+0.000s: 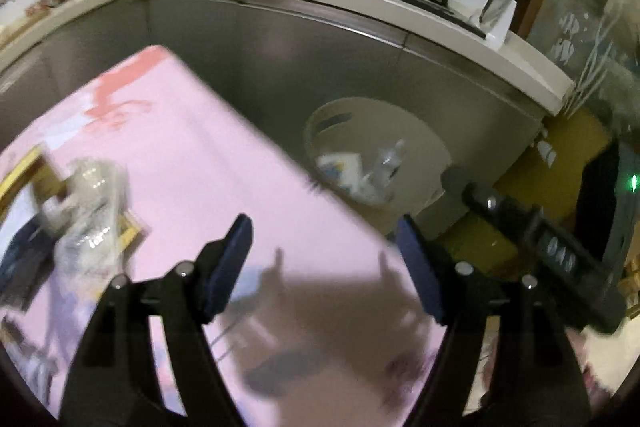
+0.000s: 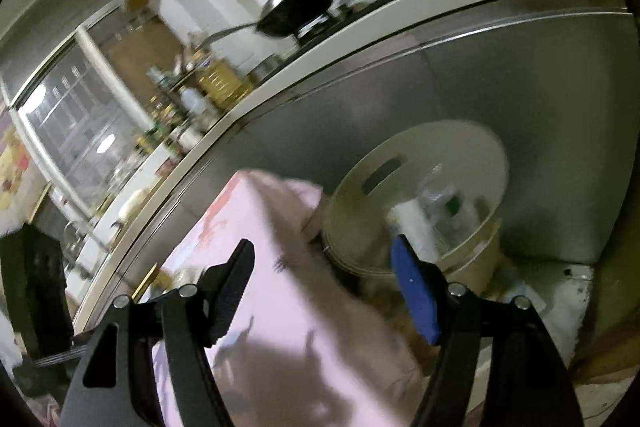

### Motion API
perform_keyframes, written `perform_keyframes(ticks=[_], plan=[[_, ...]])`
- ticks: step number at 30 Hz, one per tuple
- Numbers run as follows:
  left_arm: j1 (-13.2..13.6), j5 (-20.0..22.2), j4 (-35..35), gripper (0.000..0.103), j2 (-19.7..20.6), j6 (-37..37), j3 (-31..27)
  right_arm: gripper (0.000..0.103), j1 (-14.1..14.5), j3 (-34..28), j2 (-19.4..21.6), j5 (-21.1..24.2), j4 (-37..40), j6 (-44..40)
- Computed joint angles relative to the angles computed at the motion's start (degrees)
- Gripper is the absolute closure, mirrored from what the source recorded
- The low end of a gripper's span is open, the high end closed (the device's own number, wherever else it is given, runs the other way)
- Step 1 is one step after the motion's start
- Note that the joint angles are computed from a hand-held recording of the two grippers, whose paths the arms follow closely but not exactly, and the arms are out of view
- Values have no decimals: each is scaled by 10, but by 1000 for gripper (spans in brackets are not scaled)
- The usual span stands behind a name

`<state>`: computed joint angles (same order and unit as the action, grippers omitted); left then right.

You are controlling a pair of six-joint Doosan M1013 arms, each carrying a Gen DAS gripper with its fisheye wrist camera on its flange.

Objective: Collect trash
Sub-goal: 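Grasp the white tissue with the left tool while the right tool grasps the snack bag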

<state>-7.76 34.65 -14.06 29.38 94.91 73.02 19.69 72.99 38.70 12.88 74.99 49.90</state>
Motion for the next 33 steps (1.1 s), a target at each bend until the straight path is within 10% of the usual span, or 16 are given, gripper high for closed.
perform_keyframes(ticks=[11,18,28,30,33], plan=[[59,-89,108,32,-147,-117,222,61,55,-40,14,149,-123,48],[143,-95,254,20,-201,-383,293,60,97,-96,41,224,-196,76],[217,-81,55,20,-150,-299,258,43,128,-230,113,322,-258,137],[212,-84,84,28,-148,-320,255,43,130,-258,127,327,-271,156],[211,-76,84,82,-145,-299,255,60,134,-305,152,367,-295,185]])
